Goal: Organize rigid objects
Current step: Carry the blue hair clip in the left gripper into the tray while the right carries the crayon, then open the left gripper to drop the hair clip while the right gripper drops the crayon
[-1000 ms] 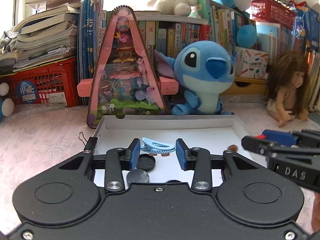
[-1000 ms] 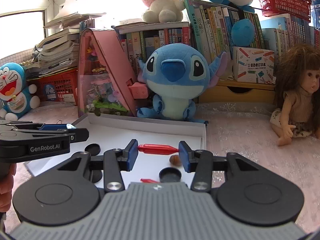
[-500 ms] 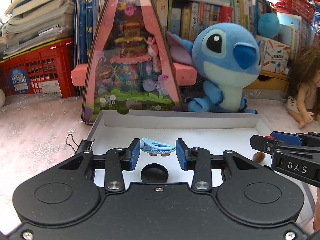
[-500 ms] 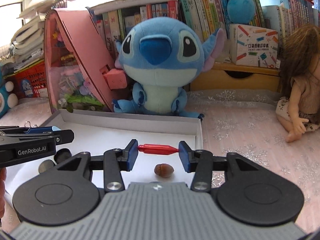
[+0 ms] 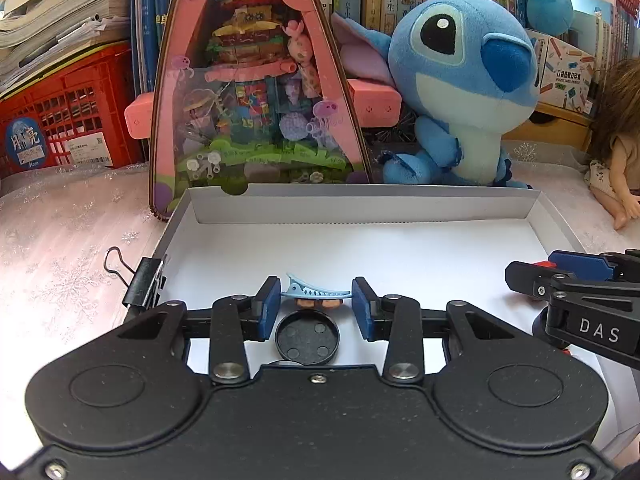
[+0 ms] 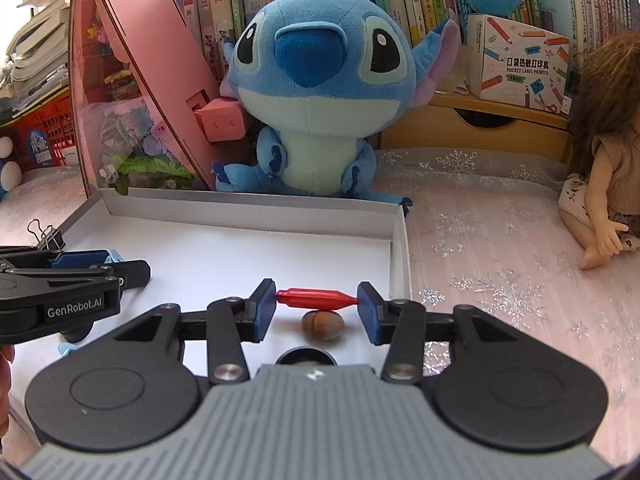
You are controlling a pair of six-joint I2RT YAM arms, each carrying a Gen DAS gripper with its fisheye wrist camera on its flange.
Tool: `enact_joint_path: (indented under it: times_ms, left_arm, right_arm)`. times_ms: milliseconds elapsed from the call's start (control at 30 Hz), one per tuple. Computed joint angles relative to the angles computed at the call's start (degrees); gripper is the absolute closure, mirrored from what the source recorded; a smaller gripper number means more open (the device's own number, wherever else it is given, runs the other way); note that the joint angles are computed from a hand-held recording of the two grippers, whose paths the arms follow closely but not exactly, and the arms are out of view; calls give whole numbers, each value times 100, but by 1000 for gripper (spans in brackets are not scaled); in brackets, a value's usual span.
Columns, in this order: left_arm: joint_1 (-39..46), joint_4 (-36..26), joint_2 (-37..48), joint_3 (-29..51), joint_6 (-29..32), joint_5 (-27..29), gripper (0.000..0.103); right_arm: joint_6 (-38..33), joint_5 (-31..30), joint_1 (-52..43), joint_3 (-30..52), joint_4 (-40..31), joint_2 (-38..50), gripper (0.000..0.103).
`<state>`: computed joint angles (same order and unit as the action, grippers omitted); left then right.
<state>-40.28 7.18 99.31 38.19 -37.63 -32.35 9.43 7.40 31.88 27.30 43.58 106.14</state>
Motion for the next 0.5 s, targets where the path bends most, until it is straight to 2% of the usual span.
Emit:
enact_joint_path:
  times_ms: [333,400,500]
  left_arm:
    - [-16,12,55,22,2,-58,66]
    - [-4,22,51,15,-18,-54,66]
    - [45,-77,-56,-14,-202,4,59]
  right_arm:
    - [55,6,-21,35,-83,4,48]
    - [23,-21,-26,29,-58,0,41]
    - [-40,-129,-69,-89,91,-99,34]
